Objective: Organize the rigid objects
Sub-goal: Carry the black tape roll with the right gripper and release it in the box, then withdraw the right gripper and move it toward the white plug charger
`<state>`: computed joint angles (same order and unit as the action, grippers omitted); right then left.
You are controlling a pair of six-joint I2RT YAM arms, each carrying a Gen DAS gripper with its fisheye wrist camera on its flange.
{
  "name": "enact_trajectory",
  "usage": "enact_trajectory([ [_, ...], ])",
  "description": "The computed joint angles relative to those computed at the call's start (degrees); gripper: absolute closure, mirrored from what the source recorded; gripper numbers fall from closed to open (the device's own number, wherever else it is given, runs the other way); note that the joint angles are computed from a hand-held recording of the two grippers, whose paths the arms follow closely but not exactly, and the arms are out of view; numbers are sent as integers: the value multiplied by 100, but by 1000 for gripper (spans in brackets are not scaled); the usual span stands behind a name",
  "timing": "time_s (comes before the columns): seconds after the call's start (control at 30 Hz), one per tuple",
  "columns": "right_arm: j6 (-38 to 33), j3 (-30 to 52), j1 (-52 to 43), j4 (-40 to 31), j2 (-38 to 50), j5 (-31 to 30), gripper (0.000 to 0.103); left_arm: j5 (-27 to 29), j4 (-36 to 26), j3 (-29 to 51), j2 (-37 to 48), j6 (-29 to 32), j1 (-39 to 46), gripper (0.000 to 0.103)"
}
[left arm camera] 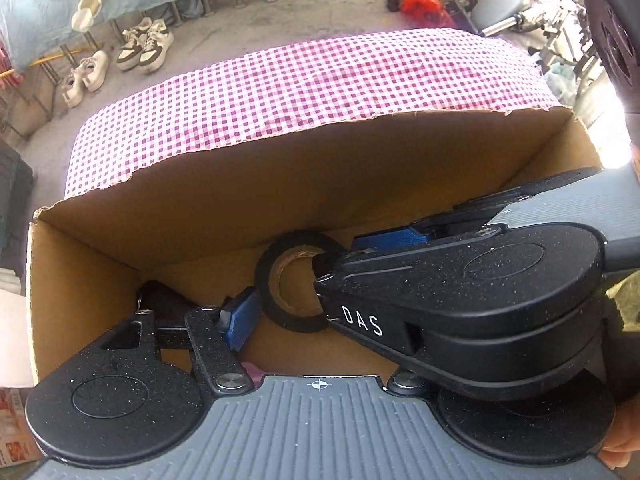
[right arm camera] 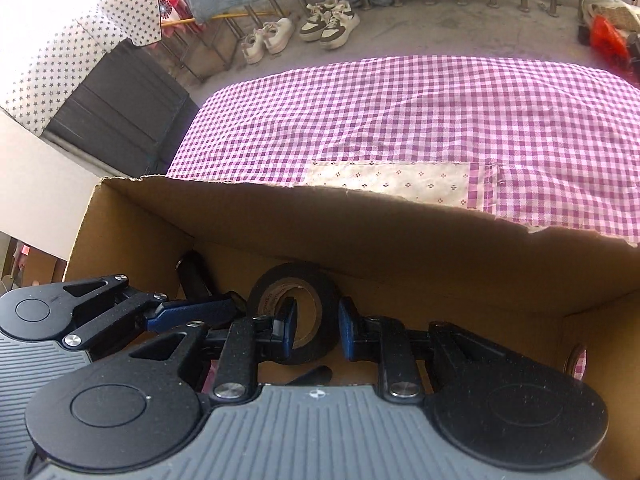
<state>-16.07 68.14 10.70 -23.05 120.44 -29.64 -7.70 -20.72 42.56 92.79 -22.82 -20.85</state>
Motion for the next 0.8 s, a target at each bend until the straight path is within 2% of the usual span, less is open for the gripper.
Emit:
enact_trajectory([
  [0.13, -141, -528, -295, 41, -730, -320, 78, -210, -303, -158, -685, -172, -319, 35],
  [0.23, -419, -1043, -757, -171, -1591, -839, 78, -456, -662, -325, -1459, -405, -667, 34],
  [0.4, -1400, -1776, -1853, -1127, -2997, -1801, 76, -1091, -1556, -506, -2977, -1004, -1544, 32],
  [0.43, -1743, -1886, -2156, -1464, -3237, -2002, 74, -1226, -1708, -528, -3251, -1114, -1730, 32],
  [0.47, -2041, -1961, -2380, -1745, -3397, -2131, 68, -1402, -1905, -540, -3477, -1312, -1995, 32],
  [0.5, -2515, -2047, -2736, -2182, -3591, -2310, 61, -1606, -2113, -539, -3667, -1543, -2303, 32],
  [0.53, -3043, -2117, -3090, -2628, -3734, -2459, 58, -1862, -2345, -537, -3852, -1836, -2698, 31],
  [0.67, -5374, -2268, -4497, -4448, -3850, -2744, 56, -2755, -3073, -726, -4412, -3193, -4240, 31],
  [0.73, -6725, -2323, -5274, -5381, -3554, -2644, 56, -3203, -3509, -774, -4324, -4397, -5270, 31],
  [0.8, -7712, -2439, -5965, -5945, -3235, -2397, 56, -3503, -3758, -855, -4053, -5434, -6110, 31],
])
